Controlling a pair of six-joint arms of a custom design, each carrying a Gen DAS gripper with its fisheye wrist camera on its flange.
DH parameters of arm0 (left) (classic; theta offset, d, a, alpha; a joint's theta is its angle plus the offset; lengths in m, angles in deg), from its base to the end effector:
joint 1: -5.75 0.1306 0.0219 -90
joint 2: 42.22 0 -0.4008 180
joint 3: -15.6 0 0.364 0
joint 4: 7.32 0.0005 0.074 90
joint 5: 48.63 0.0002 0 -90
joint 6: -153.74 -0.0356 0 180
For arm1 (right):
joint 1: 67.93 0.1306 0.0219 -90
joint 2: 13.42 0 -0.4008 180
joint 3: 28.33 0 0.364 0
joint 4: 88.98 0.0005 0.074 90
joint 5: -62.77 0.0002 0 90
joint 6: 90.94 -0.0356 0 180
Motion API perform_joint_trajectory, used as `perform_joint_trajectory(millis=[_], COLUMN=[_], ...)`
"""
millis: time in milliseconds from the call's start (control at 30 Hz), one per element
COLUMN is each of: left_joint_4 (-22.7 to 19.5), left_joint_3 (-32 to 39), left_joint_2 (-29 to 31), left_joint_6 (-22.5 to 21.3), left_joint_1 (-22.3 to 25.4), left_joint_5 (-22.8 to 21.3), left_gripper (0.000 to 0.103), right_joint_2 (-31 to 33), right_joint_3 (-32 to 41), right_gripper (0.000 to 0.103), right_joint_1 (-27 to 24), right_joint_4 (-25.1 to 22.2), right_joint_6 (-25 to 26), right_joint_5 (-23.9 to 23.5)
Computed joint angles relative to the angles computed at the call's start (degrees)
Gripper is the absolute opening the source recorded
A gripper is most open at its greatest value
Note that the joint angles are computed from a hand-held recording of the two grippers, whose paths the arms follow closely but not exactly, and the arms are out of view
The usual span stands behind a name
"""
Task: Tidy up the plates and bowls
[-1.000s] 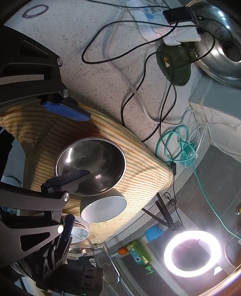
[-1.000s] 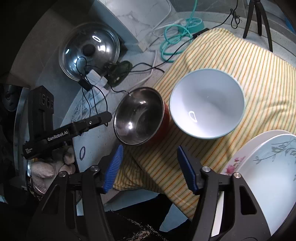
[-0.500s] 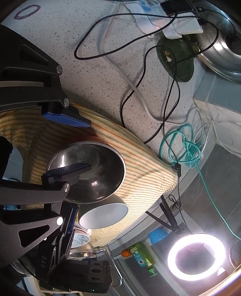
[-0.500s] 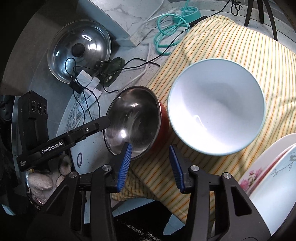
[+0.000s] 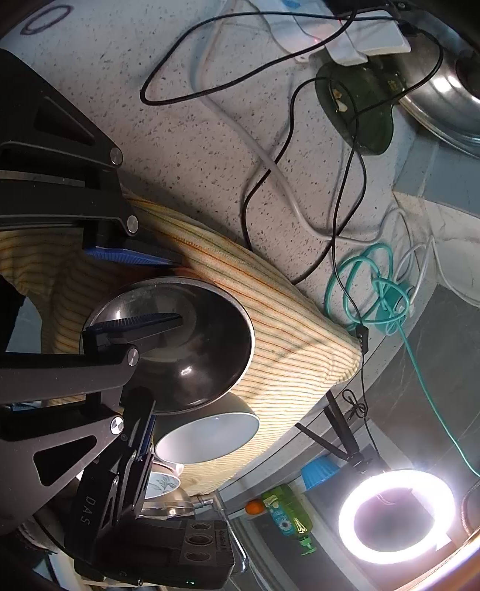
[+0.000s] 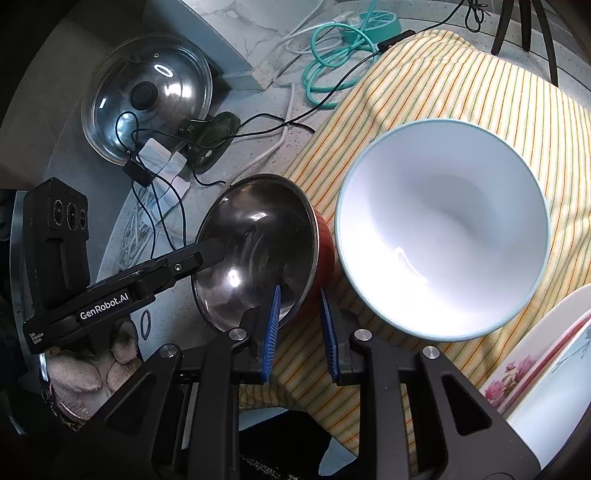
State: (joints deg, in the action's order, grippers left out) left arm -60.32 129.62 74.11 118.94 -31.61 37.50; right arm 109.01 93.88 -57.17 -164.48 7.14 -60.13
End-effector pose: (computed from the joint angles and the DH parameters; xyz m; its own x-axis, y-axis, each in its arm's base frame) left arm 0.4984 -0.3781 0.3850 -0.8451 -0.3856 -0.3704 -0.2086 0.8756 -0.4357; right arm 0.6117 0.1354 0.3668 -0.9021 -0.2916 -0.3182 -0.4193 0.7665 0.4865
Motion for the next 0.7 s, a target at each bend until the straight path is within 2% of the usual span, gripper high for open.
perform_joint_trajectory(millis=[300,700], left_joint_4=[-0.53,-2.44], left_joint_3=[0.2,5.84], left_joint_2=[-0.23,-0.45], left_joint_6=[0.53,-1.94], left_joint_1=[-0.34,-1.52], left_joint_5=[-1.05,-6.48], left_gripper=[0.022,0.022], right_joint_2=[-0.68,-3.12], right_joint_3=[0.01,1.74], right_gripper=[0.022,0.022], right_joint_1=[0.19,-1.5], right_joint_4=[0.58,0.84], right_joint_6=[1.01,1.14], right_joint_5=[0.44,-2.96])
